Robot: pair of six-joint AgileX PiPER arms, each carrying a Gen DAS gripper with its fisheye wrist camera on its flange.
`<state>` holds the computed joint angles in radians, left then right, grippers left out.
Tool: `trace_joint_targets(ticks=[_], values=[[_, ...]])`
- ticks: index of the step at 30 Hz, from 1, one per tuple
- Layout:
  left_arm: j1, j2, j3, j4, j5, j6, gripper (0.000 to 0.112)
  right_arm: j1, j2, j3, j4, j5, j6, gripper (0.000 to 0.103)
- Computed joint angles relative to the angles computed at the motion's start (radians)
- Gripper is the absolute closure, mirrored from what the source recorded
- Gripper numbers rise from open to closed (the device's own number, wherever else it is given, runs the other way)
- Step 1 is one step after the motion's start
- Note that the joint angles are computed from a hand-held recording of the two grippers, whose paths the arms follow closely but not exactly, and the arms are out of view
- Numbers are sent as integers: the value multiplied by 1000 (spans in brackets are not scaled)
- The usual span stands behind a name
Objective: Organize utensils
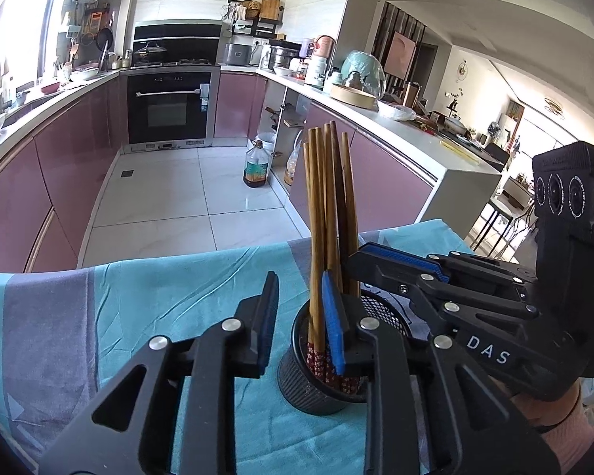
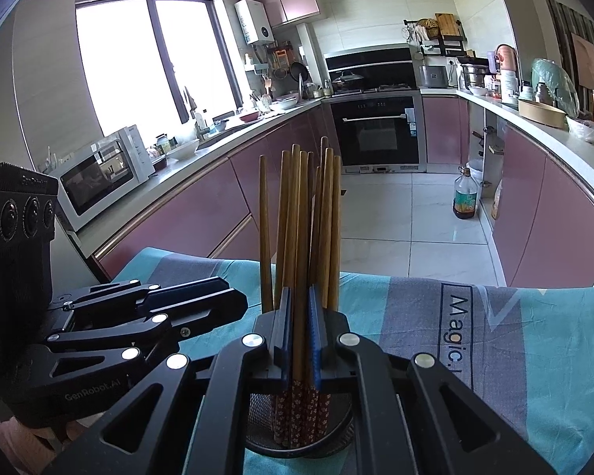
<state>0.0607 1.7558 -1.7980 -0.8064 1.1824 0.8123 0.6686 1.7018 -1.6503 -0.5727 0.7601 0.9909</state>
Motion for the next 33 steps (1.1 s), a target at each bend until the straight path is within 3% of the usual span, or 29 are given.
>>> trace_joint_targets(ticks=[5,6,9,10,11,14,16,20,28,33], values=[[40,-33,65,-25,-37,47,70,42,-30,56,-55,-4,70,85],[53,-41,80,-34,-44,60,67,58,-36,66,-83,2,97,78],[93,-80,148,-58,-82,115,50,112,-47,90,-172,24,177,63],[109,-93,170,-69,-89,138,39,132,-47,93,-204,41,203,54],[127,-110,199,-80,-109,161,28,149,-54,104,-235,55,228,50],[191,-151,270,-126,-125,235,15,203,-62,127,-314,89,296,45],[238,-177,319,-156,-132,281,15,245,-67,149,-386,123,367,24],[330,-228,410,-212,-135,391,15,320,-65,186,-510,197,478,7],[517,-339,558,-387,-90,583,15,441,-46,231,-657,308,688,7],[648,-376,621,-477,-3,684,15,495,-8,203,-690,399,708,7]])
